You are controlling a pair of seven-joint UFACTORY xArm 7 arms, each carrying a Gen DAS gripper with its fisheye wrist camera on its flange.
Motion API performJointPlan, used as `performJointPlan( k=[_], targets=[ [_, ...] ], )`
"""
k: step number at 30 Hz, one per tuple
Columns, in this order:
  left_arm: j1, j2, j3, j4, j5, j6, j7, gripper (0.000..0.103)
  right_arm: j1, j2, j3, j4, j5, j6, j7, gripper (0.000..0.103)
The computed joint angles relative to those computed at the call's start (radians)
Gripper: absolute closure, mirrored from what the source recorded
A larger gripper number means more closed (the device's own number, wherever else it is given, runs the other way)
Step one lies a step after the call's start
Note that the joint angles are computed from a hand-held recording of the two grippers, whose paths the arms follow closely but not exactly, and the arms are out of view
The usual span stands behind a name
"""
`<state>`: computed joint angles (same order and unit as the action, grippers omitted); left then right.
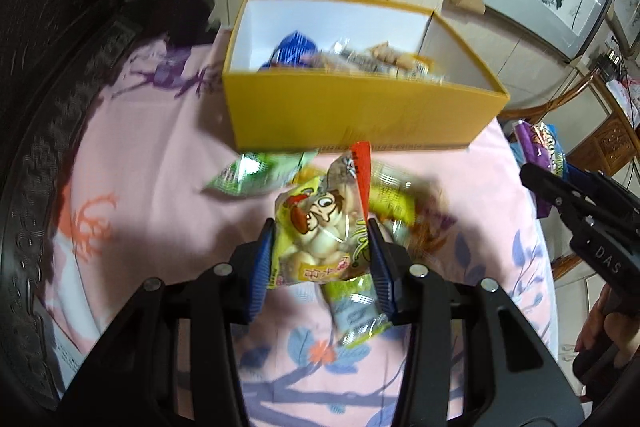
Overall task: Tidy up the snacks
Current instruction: 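Lower both cartoon snack bags into the yellow box and open both grippers, then grasp the yellow rice bar with the right gripper while the left grasps the green bag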
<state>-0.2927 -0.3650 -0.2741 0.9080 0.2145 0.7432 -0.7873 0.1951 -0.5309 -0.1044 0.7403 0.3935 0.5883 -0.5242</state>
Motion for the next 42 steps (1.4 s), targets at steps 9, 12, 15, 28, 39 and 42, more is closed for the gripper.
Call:
performJointPlan(
  k=[9, 12, 15, 28, 39, 42],
  targets=[
    [0.050, 0.230, 0.043, 0.304, 0.118, 0.011, 0.001, 0.059, 0.011, 0.225, 0.016, 0.243, 0.059, -0.023, -0.016, 0.063],
    [0.044, 0.329, 0.078, 0.433, 0.138, 0.029, 0.023, 0.059, -0.004, 0.328, 0.039, 0.364, 0.081, -0.025, -0.009, 0.063],
    [0.028, 0.431, 0.112, 0.573, 0.133, 0.073, 0.070, 0.044, -0.030, 0.418, 0.073, 0.476, 0.080, -0.050, 0.013, 0.058],
    [0.029, 0.333, 0.167, 0.458, 0.135, 0.049, -0.044, 0.006, -0.109, 0.426, 0.111, 0.517, 0.086, 0.054, 0.002, 0.006],
    [0.044, 0.027, 0.096, -0.014, 0.024, 0.094, -0.080, 0.006, -0.040, 0.268, 0.086, 0.131, 0.120, 0.098, -0.185, 0.006],
    [0.045, -0.031, 0.090, -0.093, -0.034, 0.123, -0.052, 0.006, -0.003, 0.273, 0.070, 0.113, 0.180, 0.068, -0.256, 0.006]
  ],
)
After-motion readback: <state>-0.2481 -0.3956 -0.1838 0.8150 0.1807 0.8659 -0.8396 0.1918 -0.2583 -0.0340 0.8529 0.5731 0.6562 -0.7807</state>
